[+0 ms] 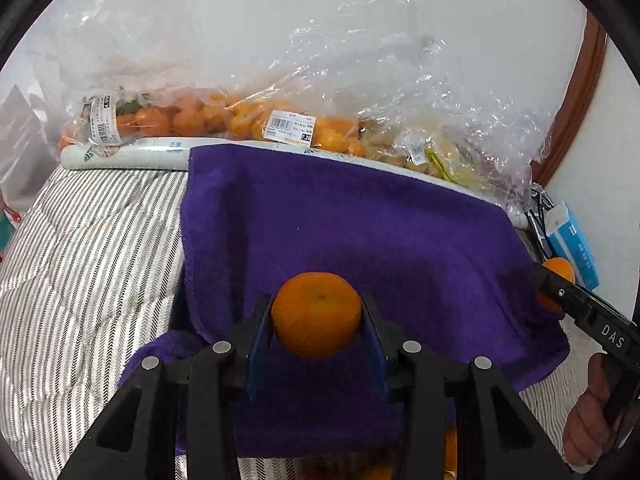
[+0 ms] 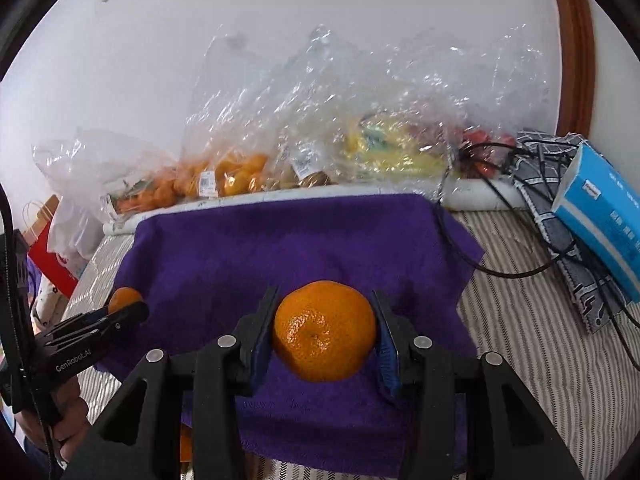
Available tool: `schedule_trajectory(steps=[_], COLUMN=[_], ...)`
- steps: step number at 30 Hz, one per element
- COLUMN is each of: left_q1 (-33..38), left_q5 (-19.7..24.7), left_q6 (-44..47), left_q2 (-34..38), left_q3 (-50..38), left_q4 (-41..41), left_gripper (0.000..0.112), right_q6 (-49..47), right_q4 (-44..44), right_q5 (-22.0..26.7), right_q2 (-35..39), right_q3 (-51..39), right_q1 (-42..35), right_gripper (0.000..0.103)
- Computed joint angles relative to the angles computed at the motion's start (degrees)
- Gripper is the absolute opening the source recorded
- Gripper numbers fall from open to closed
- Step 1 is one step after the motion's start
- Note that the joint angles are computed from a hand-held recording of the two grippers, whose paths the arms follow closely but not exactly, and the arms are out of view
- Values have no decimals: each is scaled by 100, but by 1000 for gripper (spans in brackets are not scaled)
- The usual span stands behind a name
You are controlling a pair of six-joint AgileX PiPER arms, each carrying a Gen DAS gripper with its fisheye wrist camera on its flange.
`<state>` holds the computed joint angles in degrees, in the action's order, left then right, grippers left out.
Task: Organize fruits
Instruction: 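Lift and carry the held oranges with both tools over the purple towel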
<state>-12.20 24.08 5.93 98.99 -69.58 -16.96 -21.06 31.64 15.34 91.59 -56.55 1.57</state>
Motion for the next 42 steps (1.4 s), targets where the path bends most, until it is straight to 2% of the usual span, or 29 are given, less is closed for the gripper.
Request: schedule_trajectory(steps=[13,18,27,37,42], left_q1=[-51,-141,-167,-119,-56], left_q5=[115,69,67,78,94], left_q6=[-20,-280,-386,-140,273], left_q2=[196,239,295,288,233], left_q3=[-115,-124,-164,-167,-135], left_q4=[97,441,597,342,-72], left_gripper=[40,40,40,40,48], right_q6=[74,328,270,408,500], right_q4=[-137,-421,-357,-543,-653], right_q5=[53,80,141,203,168], right_q2=[257,366,471,556,528], right_q3=[-101,-174,-257,-314,-298], right_q1=[137,198,210,244,304], right_gripper=[44,44,44,44,45])
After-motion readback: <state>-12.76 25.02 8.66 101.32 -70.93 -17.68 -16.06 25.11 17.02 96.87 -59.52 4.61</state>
